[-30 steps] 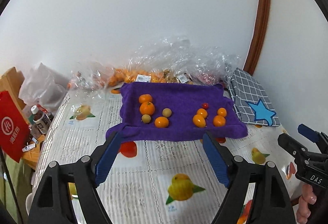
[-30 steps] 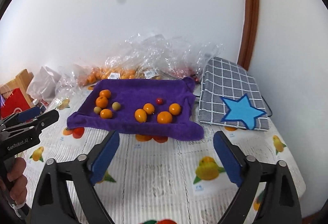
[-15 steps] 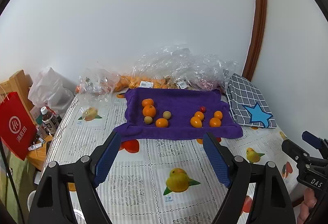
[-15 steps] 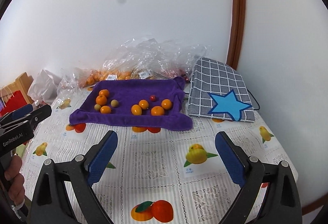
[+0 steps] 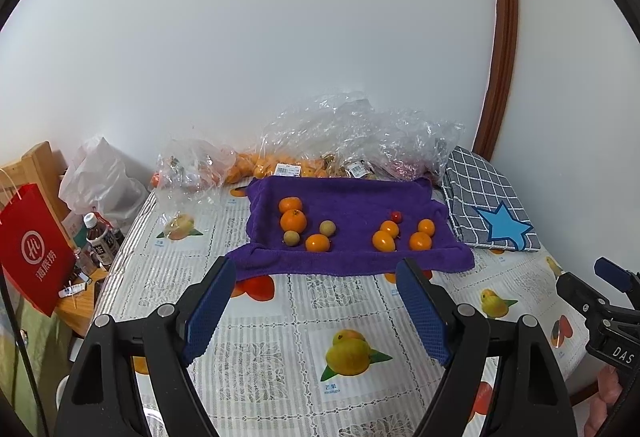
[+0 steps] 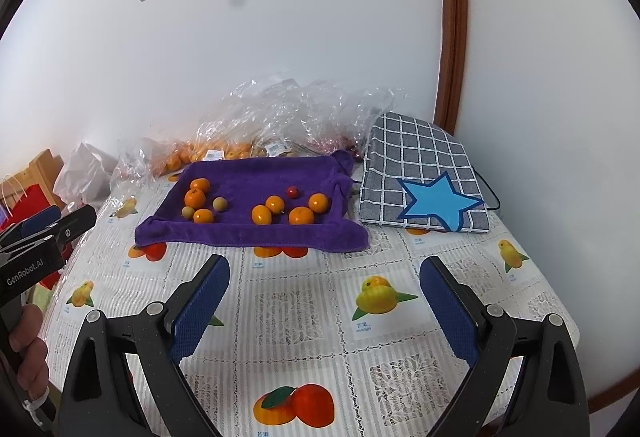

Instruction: Organize fruits

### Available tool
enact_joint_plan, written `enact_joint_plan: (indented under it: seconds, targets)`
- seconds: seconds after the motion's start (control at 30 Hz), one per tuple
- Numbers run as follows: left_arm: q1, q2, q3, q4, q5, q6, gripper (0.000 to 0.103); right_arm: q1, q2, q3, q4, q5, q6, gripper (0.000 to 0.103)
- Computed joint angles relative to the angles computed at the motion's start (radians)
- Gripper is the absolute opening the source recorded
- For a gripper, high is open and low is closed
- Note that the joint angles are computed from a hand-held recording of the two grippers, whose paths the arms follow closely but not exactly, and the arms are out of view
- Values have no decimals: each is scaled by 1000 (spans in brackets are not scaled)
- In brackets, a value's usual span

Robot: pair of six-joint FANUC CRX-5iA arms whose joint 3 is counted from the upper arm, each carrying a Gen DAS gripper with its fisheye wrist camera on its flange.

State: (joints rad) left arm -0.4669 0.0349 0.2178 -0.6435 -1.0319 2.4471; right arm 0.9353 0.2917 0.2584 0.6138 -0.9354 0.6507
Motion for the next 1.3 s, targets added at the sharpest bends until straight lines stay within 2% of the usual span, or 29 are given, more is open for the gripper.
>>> enact_joint_plan:
  seconds: [1.3]
  targets:
    - [4,-9,-13,9,16,4,82,13,-9,-8,10,-8,-16,95]
